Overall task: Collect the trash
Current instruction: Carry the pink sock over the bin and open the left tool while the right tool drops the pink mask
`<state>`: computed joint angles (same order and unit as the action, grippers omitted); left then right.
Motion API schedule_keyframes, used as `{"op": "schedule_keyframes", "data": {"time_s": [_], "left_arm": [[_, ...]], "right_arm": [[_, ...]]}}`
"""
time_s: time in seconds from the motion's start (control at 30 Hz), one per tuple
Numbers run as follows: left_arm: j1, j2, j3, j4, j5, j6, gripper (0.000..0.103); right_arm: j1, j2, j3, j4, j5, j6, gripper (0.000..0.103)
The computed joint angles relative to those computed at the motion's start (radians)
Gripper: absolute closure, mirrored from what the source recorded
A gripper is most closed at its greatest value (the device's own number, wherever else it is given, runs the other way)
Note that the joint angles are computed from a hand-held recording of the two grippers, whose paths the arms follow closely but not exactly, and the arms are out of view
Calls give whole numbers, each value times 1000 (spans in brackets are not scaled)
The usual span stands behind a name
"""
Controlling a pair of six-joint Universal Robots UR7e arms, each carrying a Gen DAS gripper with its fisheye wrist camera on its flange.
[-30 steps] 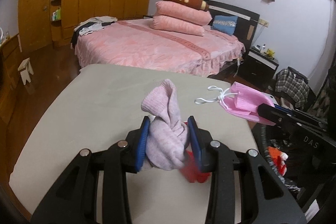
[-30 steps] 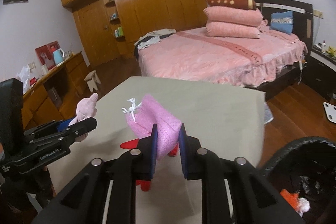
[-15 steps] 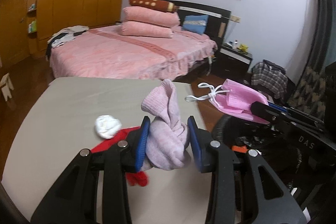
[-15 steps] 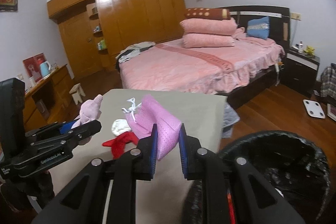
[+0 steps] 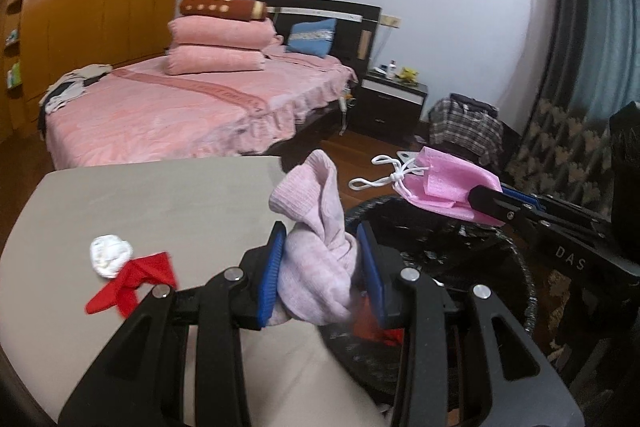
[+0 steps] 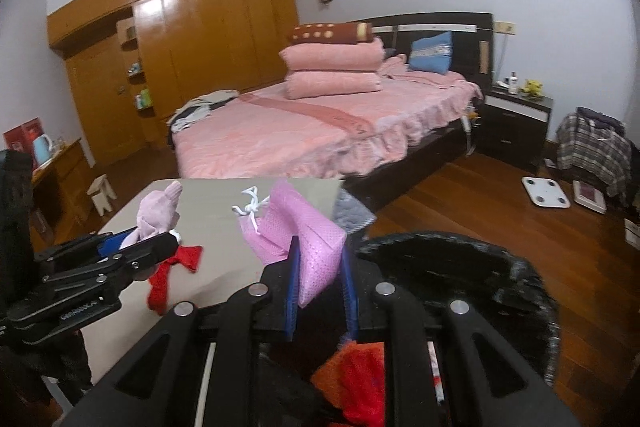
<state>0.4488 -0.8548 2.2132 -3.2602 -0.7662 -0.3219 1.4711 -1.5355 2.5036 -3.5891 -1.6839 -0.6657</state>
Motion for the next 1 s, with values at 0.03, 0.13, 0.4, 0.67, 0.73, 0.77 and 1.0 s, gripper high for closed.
{"op": "schedule_keyframes", "data": {"time_s": [0.03, 0.13, 0.4, 0.67, 0.73, 0.77, 1.0], "left_arm": [[-2, 7, -5, -1, -6, 2, 68], [-1, 44, -31, -11, -35, 16, 68], [4, 119, -86, -26, -93, 51, 68], [13, 212, -174, -30, -152, 105, 68], [16, 232, -197, -26, -167, 121, 68], [17, 243, -210, -23, -175, 129, 68], [26, 284, -255, -27, -213, 151, 43]], "right_arm": [[-11, -12, 4, 1, 0, -1, 84], [-50, -52, 24, 4, 11, -11, 84], [-131, -116, 44, 6, 27, -17, 84], [-235, -163, 45, 27, 50, -19, 84], [-258, -172, 45, 29, 58, -19, 84], [-272, -177, 44, 31, 62, -17, 84], [-320, -186, 40, 25, 53, -18, 67]]}}
